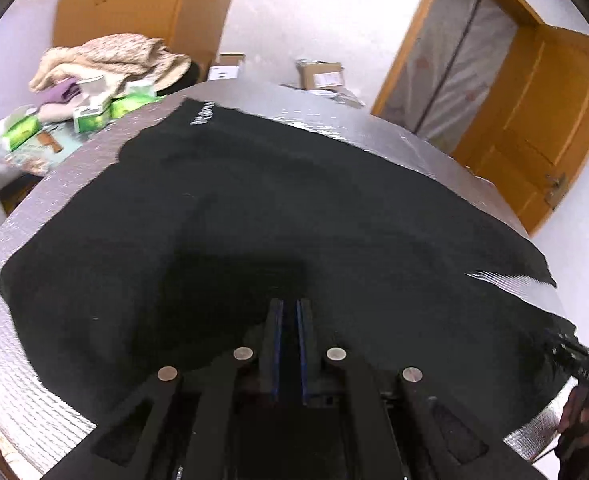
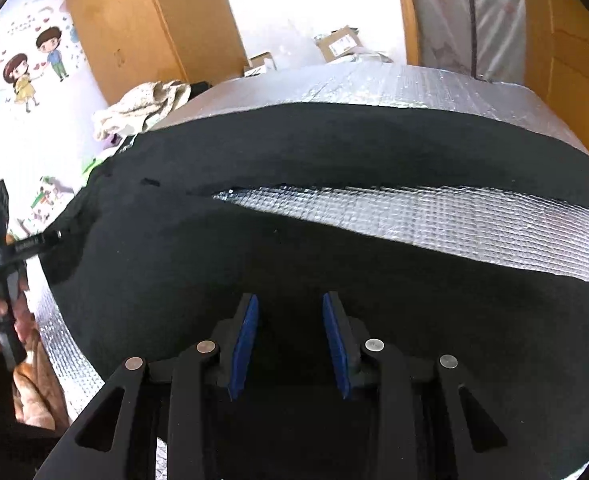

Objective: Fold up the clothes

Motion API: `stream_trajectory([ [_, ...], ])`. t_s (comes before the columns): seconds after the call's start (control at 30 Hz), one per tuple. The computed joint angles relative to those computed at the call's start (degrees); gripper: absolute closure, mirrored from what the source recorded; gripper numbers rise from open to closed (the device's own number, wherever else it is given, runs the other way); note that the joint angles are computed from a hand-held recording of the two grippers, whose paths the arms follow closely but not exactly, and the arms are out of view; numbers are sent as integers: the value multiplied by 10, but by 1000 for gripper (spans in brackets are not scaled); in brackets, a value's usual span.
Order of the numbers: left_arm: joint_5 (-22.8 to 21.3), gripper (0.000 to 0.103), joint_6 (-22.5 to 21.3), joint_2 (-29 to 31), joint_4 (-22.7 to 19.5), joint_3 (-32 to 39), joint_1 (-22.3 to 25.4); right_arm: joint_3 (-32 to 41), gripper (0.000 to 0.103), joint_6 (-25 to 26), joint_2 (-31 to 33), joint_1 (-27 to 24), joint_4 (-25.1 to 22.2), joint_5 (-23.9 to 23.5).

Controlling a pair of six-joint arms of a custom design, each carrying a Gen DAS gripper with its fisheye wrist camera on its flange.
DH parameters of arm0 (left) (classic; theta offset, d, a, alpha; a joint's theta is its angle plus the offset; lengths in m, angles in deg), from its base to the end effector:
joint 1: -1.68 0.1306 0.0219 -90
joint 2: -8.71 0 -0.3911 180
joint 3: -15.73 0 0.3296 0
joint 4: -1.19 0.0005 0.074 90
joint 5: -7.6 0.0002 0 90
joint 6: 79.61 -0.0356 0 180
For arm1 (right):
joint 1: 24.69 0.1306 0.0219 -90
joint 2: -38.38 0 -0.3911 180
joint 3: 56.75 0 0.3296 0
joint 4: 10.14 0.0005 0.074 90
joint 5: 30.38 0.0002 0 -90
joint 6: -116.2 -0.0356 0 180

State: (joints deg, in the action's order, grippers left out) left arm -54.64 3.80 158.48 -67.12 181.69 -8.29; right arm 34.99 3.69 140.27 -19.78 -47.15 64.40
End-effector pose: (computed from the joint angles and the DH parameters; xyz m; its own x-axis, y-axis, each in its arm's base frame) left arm 0.7268 -0.1451 0.3360 -0.7223 0.2301 -0.6521 0.5212 0.8009 -0.2947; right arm 0.4997 0.0394 0.3748 -0.6859 0.3240 -0.6515 0.2530 0.9457 0.2039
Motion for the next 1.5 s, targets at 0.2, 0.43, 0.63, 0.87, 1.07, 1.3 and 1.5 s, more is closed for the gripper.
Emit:
stream_trajectory([
  [0.2,8,97,-25,-12,2,-32,-13,-16,68,-23,-14,-14,0,13],
  [0.43,3,97,-26,-14,1,-37,-15,-46,71,-88,-42,-44,8,36],
  [0.63,15,97,-27,-47,38,-95,-19,-41,71,-66,-37,-27,28,9],
  [0.87,16,97,-33,-23,3,-54,-20,-51,73,-88,-35,-32,27,-4],
  [1.07,18,97,-32,-13,-2,-41,-21,-64,73,-97,-47,-50,24,0],
  [1.3,20,97,-31,-26,21,-71,-21,-69,73,-93,-52,-49,37,-7],
  [1.5,12,97,-30,-49,63,-121,-23,-73,73,-93,-51,-48,41,-15],
])
